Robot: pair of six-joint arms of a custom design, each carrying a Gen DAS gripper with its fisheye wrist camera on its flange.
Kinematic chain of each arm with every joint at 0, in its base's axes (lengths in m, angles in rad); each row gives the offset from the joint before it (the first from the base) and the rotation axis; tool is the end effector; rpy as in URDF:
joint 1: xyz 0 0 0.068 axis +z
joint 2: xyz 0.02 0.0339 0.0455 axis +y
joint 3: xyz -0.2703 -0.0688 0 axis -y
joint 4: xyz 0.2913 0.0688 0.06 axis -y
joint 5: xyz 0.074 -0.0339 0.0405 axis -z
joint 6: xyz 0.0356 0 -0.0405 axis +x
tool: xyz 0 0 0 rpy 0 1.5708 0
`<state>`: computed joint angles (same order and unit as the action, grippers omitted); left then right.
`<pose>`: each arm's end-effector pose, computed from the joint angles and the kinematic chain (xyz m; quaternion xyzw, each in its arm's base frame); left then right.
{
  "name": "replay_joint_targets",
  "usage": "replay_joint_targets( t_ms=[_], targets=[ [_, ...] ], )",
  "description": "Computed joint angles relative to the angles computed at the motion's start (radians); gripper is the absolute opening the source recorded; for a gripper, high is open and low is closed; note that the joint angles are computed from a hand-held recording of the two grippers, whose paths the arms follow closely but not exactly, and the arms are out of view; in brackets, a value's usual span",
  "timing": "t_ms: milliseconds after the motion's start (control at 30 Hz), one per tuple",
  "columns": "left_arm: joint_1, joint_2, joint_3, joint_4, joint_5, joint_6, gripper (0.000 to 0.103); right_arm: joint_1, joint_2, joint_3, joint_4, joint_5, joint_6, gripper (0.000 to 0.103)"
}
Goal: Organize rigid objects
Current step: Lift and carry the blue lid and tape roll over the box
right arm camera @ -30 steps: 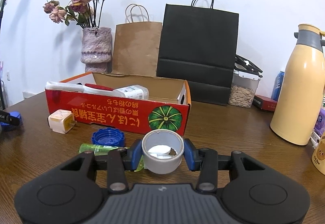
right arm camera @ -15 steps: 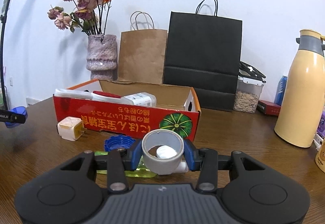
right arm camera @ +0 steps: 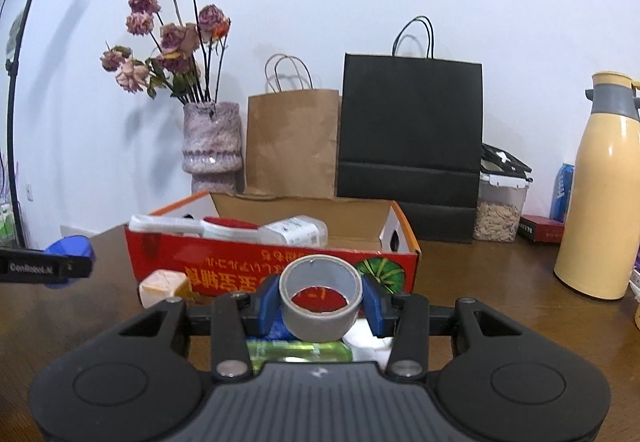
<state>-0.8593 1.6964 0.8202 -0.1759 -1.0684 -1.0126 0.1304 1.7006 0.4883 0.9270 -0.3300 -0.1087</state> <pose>0.2402 -0.2308 0.1171 -0.1939 0.8195 0.1141 0.5271 0.3125 0.0526 0.0995 -0.1919 0.7722 0.1379 0.5898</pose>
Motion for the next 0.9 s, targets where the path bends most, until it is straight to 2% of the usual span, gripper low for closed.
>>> replay_joint_targets(
  t_ms=[300,900],
  targets=[
    [-0.035,0.067,0.098,0.079,-0.043,0.118,0.068,0.037,0.037,0.015,0.102,0.046,0.046,0.042],
    [0.038,0.167,0.239,0.235,-0.024,0.312,0.068,0.074,0.150,0.142,0.136,0.084,0.067,0.042]
  ],
)
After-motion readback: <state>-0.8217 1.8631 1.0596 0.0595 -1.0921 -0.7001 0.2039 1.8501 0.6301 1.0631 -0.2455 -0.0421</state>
